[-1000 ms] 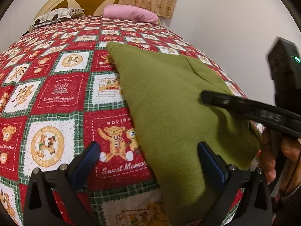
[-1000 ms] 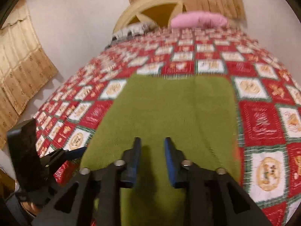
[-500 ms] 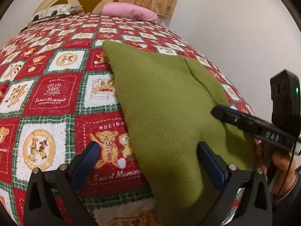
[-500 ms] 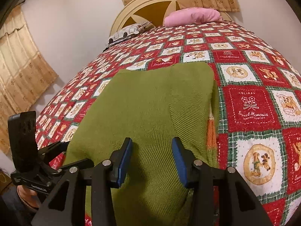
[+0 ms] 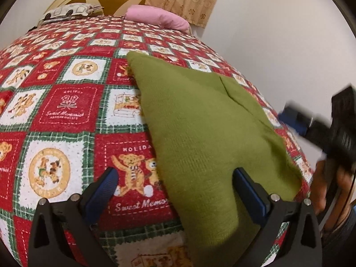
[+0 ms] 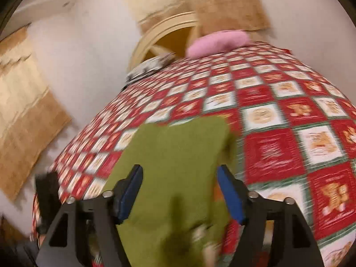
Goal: Fold small clothes
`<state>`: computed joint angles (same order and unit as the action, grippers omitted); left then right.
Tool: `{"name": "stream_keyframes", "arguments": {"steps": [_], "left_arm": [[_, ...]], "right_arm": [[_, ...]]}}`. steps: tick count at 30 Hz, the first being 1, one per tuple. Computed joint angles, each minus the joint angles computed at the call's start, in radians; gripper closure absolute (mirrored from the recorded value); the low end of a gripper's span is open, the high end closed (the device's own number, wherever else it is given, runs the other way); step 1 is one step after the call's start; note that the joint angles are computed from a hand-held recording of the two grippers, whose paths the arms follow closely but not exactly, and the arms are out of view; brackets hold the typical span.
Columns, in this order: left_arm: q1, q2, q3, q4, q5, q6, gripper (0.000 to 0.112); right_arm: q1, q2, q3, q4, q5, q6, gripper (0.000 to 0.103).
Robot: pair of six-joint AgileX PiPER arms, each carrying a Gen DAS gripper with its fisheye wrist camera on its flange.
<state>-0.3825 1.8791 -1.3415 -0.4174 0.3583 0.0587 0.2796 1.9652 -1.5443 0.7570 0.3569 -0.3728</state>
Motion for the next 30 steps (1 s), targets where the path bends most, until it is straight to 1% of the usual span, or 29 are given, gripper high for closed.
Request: {"name": "stream_keyframes", "arguments": {"steps": [2, 4, 5, 7, 9, 12, 13, 15, 17, 20, 22, 24, 27, 30], "left_arm": [[-0.009, 0.004, -0.012, 0.052, 0.010, -0.039, 0.009], [-0.009, -0.002, -0.004, 0.047, 0.006, -0.032, 0.009], [-0.008, -0.004, 0.000, 0.040, 0.002, -0.024, 0.009], [-0.009, -0.007, 0.005, 0.030, -0.003, -0.009, 0.013], [-0.011, -0.003, 0.000, 0.033, 0.002, -0.006, 0.013], [-0.011, 0.006, -0.013, 0.017, 0.014, 0.015, 0.013], [-0.012, 0.007, -0.016, 0.019, 0.016, 0.014, 0.013], [-0.013, 0.012, -0.025, 0.025, 0.023, 0.013, 0.013], [-0.015, 0.014, -0.029, 0.032, 0.028, 0.009, 0.013], [-0.016, 0.018, -0.033, 0.036, 0.032, 0.007, 0.013], [-0.019, 0.022, -0.040, 0.049, 0.036, -0.001, 0.013], [-0.022, 0.025, -0.046, 0.061, 0.040, -0.011, 0.013], [-0.029, 0.032, -0.057, 0.095, 0.049, -0.036, 0.013], [-0.036, 0.038, -0.071, 0.132, 0.060, -0.065, 0.014]], "right_arm": [[-0.060, 0.079, -0.111, -0.003, 0.100, 0.069, 0.033], [-0.089, 0.139, -0.195, -0.025, 0.162, 0.104, 0.033], [-0.102, 0.185, -0.260, -0.039, 0.207, 0.122, 0.033], [-0.116, 0.255, -0.364, -0.063, 0.286, 0.151, 0.033], [-0.127, 0.347, -0.502, -0.069, 0.386, 0.177, 0.033], [-0.135, 0.450, -0.660, -0.046, 0.485, 0.191, 0.033], [-0.134, 0.475, -0.700, -0.047, 0.504, 0.196, 0.033], [-0.129, 0.509, -0.751, -0.048, 0.516, 0.201, 0.033], [-0.128, 0.554, -0.830, -0.064, 0.542, 0.235, 0.036], [-0.129, 0.638, -0.981, -0.074, 0.601, 0.277, 0.047], [-0.133, 0.667, -1.020, -0.039, 0.614, 0.265, 0.055], [-0.140, 0.673, -1.014, -0.001, 0.612, 0.233, 0.059], [-0.143, 0.656, -0.964, 0.031, 0.593, 0.185, 0.064], [-0.142, 0.643, -0.938, 0.036, 0.581, 0.171, 0.064]]}}
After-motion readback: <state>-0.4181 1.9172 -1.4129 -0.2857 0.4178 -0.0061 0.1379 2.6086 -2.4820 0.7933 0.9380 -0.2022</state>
